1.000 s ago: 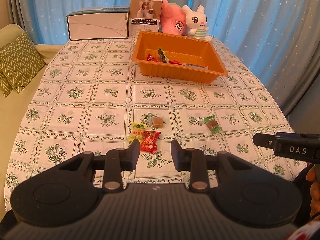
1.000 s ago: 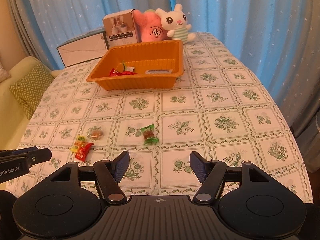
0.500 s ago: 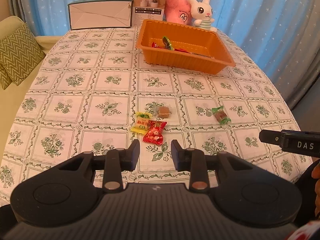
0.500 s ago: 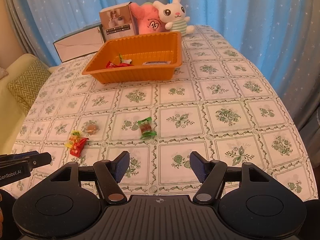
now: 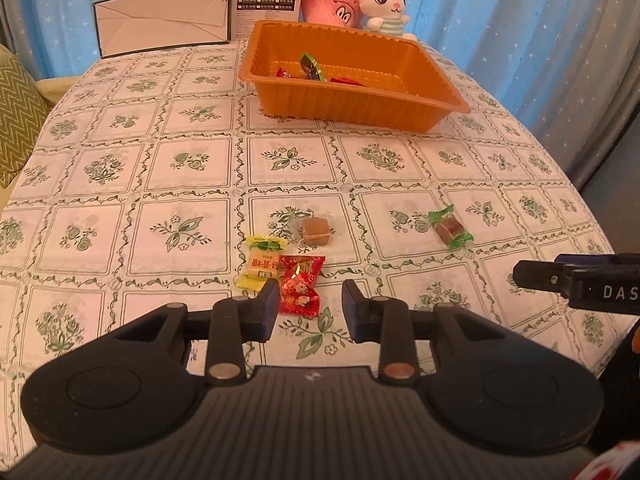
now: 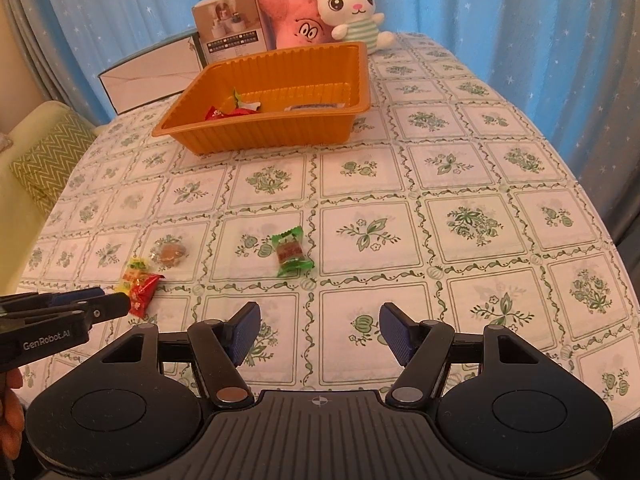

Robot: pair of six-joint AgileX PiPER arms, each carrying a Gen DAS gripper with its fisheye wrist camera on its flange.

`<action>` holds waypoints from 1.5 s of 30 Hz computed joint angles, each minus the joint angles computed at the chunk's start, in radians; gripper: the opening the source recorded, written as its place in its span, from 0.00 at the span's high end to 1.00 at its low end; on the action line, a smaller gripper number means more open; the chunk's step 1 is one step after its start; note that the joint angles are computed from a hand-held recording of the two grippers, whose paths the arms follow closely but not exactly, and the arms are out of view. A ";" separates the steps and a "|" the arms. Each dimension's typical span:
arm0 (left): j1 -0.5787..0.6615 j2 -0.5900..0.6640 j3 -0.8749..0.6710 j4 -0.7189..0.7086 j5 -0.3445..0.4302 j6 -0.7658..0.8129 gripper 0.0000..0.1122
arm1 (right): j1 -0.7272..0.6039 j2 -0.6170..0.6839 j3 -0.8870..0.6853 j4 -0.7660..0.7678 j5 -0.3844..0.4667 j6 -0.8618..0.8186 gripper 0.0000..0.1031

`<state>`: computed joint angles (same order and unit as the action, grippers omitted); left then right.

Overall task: Organize snacks
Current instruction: 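Grasp a small red candy with the left tool while the right tool grasps the green-wrapped candy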

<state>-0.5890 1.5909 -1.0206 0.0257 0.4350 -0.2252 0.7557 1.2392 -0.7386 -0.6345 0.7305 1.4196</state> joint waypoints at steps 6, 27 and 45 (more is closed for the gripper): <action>0.037 0.063 -0.022 -0.158 -0.049 0.203 0.75 | -0.057 0.047 -0.006 0.025 -0.062 -0.045 0.35; -0.021 0.090 -0.021 -0.036 -0.066 0.034 0.83 | -0.121 0.131 0.012 -0.121 -0.204 0.023 0.36; -0.001 0.062 -0.026 -0.074 -0.071 0.031 0.83 | -0.151 0.316 -0.012 -0.452 -0.346 0.141 0.72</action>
